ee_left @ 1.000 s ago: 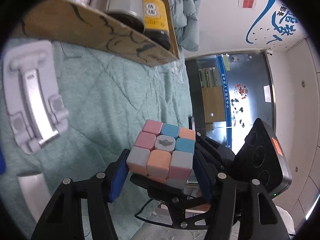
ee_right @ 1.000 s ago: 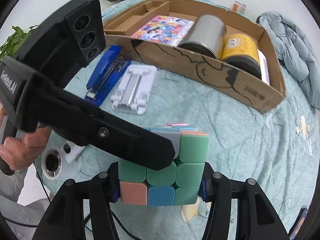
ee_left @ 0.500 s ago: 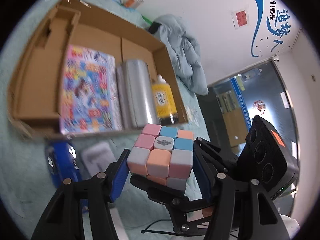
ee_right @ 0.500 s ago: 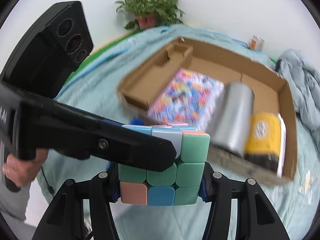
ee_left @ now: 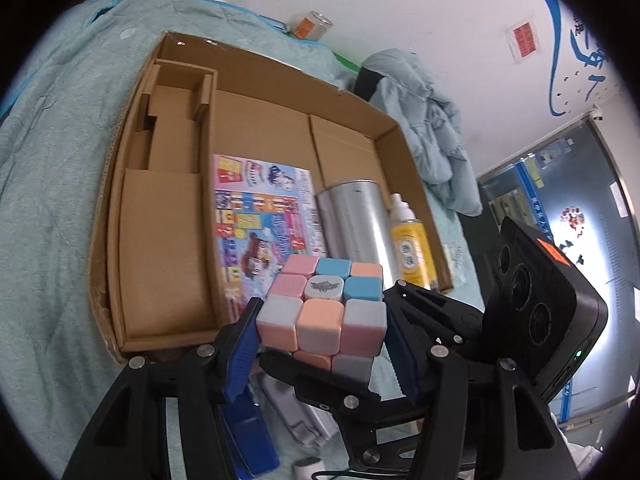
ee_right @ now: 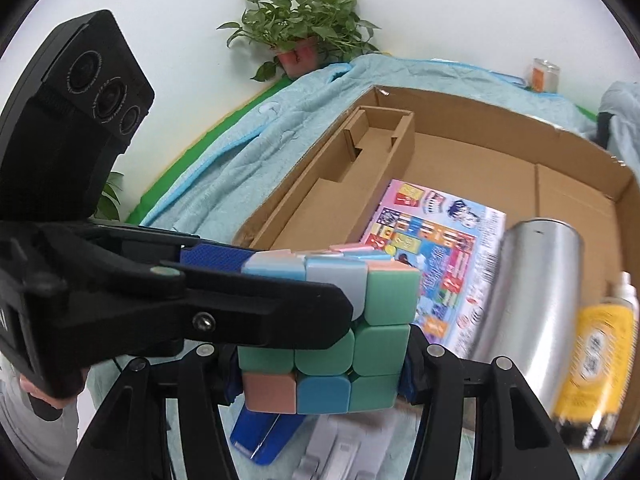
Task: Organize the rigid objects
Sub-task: 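Lift the Rubik's cube and carry it over the tray onto the game box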
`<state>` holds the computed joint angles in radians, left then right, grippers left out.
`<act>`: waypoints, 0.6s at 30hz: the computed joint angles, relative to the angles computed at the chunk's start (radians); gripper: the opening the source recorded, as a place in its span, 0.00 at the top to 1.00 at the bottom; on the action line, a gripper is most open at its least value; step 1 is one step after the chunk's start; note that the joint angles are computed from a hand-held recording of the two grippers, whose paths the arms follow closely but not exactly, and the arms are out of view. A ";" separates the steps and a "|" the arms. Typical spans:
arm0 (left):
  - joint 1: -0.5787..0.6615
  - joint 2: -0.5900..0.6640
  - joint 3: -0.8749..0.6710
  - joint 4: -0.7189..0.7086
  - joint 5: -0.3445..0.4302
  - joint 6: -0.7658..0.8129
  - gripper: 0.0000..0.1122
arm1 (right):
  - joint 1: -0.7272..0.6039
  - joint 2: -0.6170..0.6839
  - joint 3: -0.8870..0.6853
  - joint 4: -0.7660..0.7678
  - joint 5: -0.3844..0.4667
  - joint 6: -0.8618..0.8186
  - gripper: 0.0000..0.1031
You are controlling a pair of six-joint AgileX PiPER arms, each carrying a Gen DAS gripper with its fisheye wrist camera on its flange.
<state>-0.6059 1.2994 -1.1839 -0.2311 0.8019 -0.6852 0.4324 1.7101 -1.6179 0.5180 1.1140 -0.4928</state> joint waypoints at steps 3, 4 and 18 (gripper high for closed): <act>-0.028 0.027 -0.003 0.104 0.019 -0.089 0.49 | -0.006 0.046 0.001 0.033 -0.004 -0.038 0.44; -0.044 0.031 0.004 0.153 0.018 -0.137 0.49 | -0.005 0.056 0.000 0.030 -0.003 -0.038 0.43; -0.209 0.084 -0.042 0.496 0.090 -0.503 0.49 | -0.068 0.024 0.091 0.083 -0.016 -0.141 0.45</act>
